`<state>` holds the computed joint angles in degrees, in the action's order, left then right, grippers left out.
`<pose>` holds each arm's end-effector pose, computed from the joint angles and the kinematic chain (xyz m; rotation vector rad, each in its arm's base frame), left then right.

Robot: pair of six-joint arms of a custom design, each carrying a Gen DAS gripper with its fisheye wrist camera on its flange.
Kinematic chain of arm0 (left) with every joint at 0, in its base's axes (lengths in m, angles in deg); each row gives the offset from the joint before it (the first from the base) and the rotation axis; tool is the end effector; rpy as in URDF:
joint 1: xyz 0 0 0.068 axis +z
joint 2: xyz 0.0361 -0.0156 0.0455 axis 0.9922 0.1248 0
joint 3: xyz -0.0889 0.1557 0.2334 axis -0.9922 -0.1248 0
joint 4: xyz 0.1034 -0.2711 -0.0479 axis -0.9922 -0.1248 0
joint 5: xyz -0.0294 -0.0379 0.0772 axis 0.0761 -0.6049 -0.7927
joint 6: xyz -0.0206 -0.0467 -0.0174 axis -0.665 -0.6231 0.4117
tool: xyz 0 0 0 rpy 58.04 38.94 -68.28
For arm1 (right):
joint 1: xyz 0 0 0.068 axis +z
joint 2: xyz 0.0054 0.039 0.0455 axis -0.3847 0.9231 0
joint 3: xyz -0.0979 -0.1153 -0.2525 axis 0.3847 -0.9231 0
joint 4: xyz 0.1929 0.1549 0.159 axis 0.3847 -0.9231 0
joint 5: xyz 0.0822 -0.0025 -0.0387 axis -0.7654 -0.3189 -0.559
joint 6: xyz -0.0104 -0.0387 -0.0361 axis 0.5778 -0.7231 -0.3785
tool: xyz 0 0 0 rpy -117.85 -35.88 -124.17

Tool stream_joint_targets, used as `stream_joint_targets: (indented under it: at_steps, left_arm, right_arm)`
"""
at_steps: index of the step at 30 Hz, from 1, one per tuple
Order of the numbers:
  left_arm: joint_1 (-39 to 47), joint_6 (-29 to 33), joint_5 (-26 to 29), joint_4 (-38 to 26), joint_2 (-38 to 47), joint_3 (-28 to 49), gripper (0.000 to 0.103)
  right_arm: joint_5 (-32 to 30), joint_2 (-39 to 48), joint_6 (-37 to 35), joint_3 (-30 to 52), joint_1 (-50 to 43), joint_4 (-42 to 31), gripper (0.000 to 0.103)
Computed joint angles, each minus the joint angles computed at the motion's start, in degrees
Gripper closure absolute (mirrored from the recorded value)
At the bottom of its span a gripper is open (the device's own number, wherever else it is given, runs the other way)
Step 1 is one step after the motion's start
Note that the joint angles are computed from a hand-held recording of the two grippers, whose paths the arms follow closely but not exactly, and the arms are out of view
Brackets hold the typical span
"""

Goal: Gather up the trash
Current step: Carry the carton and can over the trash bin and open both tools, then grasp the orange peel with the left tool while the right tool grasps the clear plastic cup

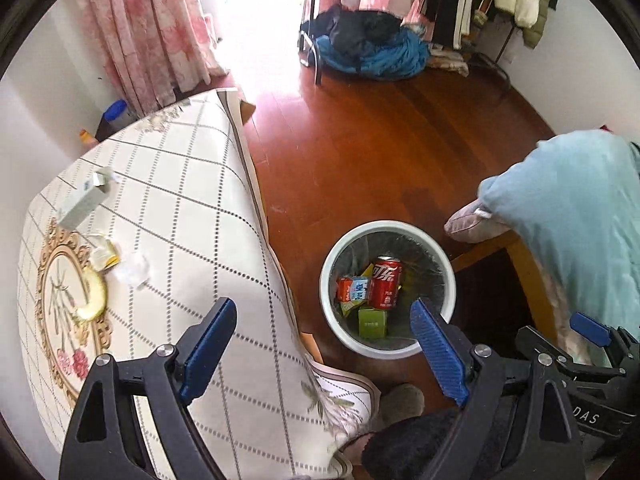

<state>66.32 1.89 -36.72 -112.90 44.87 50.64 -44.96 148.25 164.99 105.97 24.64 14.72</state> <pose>0.3726 -0.1174 0.2743 0.8836 2.6268 -0.2525 0.2093 0.2104 0.2497 1.0142 2.6215 -0.0199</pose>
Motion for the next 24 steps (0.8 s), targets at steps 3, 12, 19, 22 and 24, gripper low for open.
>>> stream_joint_targets:
  at_steps: [3,12,19,22,24]
  left_arm:
    - [2.2,1.0,2.2,-2.3,-3.3,0.5,0.014]
    - [9.4,2.1,4.9,-5.4,-4.9,6.6,0.014]
    - [19.5,2.0,-1.9,0.9,1.7,9.0,0.014]
    - [24.3,2.3,-7.4,5.9,7.2,8.9,0.014]
    - [27.3,2.2,-10.7,7.8,12.7,10.5,0.014]
  right_arm:
    - [2.2,0.0,2.5,4.7,2.8,-5.0,0.0]
    - [8.8,4.7,5.7,21.4,7.5,-15.5,0.0]
    - [6.9,16.7,-5.9,35.7,4.4,-9.7,0.0]
    - [3.2,25.1,-12.6,42.9,2.4,-4.9,0.0]
    - [-0.2,32.3,-17.7,49.5,1.0,-2.1,0.0]
